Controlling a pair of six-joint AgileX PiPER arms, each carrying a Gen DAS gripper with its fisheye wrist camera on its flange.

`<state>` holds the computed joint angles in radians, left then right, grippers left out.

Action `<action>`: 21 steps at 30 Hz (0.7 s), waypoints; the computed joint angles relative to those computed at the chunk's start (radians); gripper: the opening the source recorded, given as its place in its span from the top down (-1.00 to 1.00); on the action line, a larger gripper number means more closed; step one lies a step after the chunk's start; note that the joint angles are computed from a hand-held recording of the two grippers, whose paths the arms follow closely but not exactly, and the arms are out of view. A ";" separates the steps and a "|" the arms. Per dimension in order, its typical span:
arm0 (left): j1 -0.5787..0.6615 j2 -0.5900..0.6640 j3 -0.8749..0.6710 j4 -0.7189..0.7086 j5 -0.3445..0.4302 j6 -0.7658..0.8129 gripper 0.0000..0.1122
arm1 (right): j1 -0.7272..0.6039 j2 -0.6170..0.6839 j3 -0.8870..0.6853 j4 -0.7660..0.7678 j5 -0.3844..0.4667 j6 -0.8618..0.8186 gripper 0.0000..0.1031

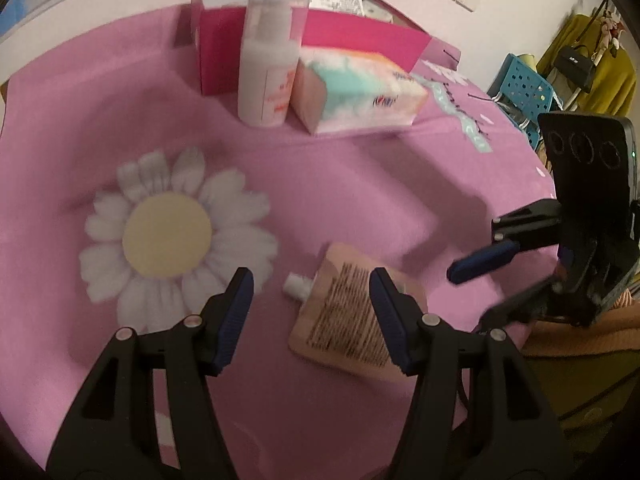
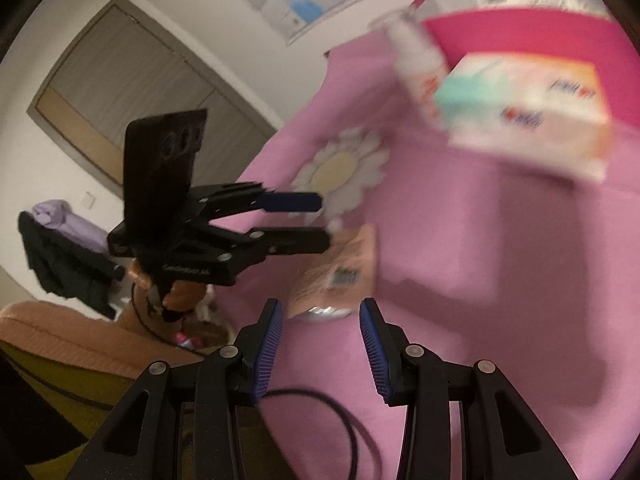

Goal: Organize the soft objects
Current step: 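Move the right gripper down to the peach squeeze pouch and grasp it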

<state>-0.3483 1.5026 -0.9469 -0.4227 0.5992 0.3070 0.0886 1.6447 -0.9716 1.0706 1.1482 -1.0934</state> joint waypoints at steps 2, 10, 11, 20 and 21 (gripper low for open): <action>0.004 -0.004 0.011 -0.026 0.013 0.018 -0.10 | 0.022 0.013 0.022 0.019 -0.003 -0.014 0.21; 0.024 -0.008 0.038 -0.196 0.061 0.174 -0.10 | 0.025 0.076 0.017 0.100 -0.034 -0.021 0.21; 0.015 -0.003 0.033 -0.197 0.063 0.176 -0.09 | 0.007 0.067 0.024 0.106 -0.039 -0.023 0.21; -0.072 0.070 -0.035 -0.287 0.052 0.231 -0.09 | -0.040 0.053 0.018 0.110 -0.179 0.029 0.21; -0.082 0.079 -0.046 -0.289 0.047 0.227 -0.09 | -0.044 0.053 0.013 0.106 -0.190 0.036 0.21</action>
